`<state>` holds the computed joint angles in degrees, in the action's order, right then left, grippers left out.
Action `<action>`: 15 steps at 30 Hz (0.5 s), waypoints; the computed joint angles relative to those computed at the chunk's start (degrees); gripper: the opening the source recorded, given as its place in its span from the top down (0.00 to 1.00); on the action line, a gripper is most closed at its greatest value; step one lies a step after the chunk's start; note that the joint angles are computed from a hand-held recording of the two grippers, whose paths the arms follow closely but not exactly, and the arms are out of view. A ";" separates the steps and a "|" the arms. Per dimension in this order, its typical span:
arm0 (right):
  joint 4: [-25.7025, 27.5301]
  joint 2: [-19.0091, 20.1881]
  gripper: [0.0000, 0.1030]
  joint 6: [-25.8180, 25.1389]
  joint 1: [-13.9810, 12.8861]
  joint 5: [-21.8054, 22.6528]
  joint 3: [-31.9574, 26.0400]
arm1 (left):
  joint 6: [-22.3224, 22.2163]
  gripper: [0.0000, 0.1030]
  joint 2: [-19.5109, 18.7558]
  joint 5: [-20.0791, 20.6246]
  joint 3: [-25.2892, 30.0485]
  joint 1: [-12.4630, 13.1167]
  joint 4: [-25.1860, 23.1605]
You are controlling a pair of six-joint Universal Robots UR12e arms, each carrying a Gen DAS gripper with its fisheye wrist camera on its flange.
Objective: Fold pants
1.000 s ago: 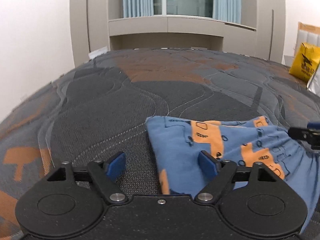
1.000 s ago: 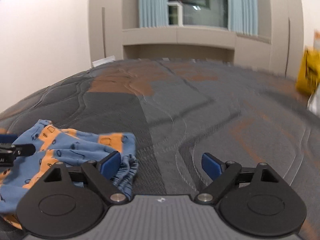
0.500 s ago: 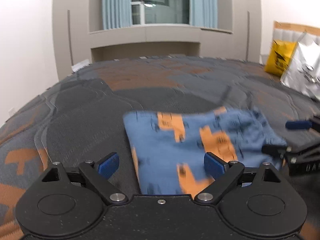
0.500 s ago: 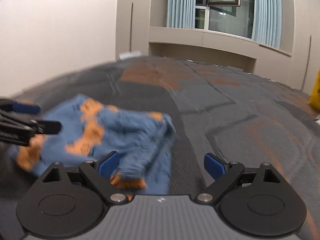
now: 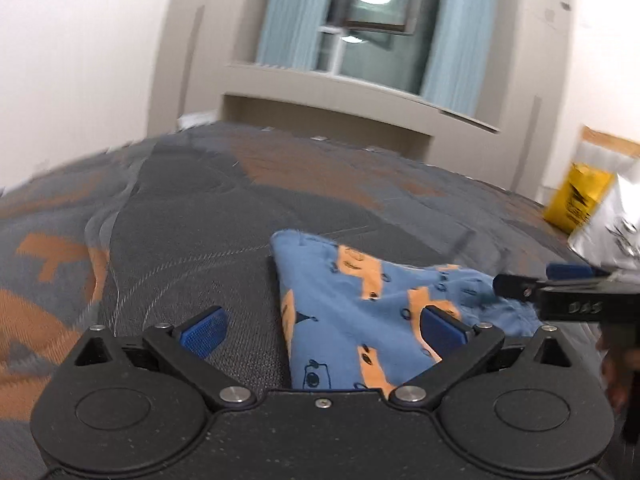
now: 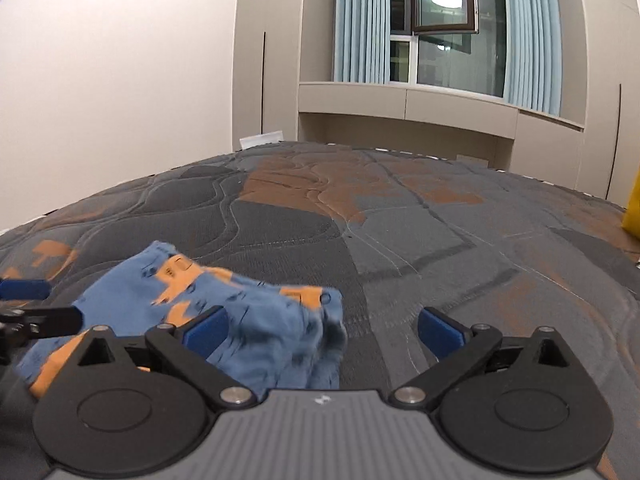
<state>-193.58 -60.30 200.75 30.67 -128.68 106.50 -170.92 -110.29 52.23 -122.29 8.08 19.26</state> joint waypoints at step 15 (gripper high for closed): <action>-0.64 -1.49 0.00 11.92 -0.61 0.32 3.76 | 1.27 0.01 0.36 3.36 0.77 -1.08 -7.12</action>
